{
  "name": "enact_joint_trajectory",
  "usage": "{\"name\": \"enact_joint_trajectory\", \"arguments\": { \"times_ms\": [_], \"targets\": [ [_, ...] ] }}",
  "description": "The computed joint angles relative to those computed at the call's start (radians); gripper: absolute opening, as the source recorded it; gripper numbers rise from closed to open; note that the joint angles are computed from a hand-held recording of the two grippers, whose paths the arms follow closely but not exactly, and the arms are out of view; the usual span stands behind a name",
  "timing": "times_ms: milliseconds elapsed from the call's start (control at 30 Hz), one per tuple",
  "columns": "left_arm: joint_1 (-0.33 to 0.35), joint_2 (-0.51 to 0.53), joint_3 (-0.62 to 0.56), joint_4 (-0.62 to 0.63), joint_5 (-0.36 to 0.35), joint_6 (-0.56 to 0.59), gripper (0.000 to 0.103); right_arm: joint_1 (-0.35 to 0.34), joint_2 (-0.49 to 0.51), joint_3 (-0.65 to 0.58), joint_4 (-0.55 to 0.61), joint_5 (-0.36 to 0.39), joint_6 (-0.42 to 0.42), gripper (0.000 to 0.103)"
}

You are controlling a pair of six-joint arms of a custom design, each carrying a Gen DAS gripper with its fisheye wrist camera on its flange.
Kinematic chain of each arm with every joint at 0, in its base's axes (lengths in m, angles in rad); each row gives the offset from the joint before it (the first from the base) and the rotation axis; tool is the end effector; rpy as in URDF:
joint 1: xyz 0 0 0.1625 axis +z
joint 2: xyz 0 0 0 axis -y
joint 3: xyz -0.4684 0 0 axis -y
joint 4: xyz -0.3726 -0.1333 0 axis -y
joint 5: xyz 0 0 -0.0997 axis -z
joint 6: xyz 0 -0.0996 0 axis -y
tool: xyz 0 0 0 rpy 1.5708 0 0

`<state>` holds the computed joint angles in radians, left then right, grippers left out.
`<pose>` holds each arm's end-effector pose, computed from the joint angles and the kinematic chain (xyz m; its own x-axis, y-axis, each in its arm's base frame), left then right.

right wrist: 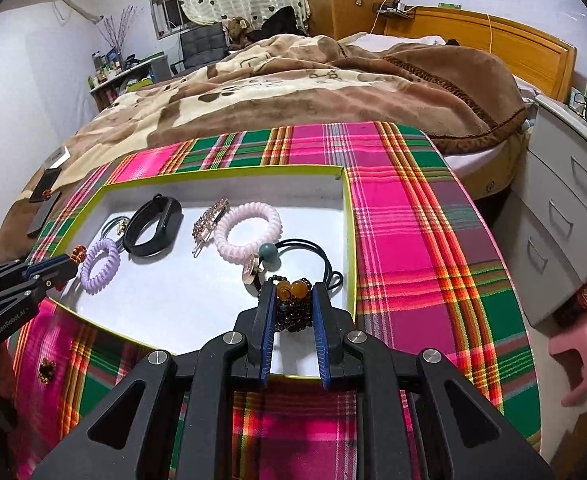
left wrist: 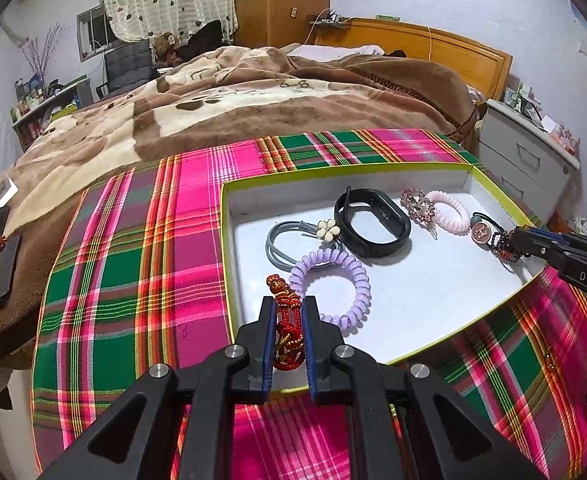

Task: Organize jewelry
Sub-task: 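Open the left tool to drop the red tassel while the right tool drops the amber bracelet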

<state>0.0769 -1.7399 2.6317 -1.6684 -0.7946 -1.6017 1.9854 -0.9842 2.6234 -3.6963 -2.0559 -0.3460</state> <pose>-0.1582 -0.2159 0.2133 -0.7122 -0.0770 -0.6978 0.4216 0.7478 -0.5128 0.2258 -0.2974 0.1496 -0.7235 -0.4220 0.5463 -0.6394 0.7080 -0.2999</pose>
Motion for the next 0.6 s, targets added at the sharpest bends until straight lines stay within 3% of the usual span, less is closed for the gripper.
{"name": "enact_joint_trajectory", "arguments": {
  "times_ms": [167, 333, 600],
  "targets": [
    [0.005, 0.012, -0.003, -0.011, -0.002, 0.016, 0.013, 0.001, -0.001, 0.003, 0.003, 0.000, -0.008, 0.019],
    [0.003, 0.019, -0.007, -0.009, -0.007, 0.009, 0.013, 0.008, -0.010, 0.015, -0.014, 0.017, -0.022, 0.035],
    [-0.074, -0.021, -0.005, 0.040, -0.021, -0.043, 0.020, 0.031, -0.031, 0.035, -0.037, 0.024, -0.025, 0.035]
  ]
}}
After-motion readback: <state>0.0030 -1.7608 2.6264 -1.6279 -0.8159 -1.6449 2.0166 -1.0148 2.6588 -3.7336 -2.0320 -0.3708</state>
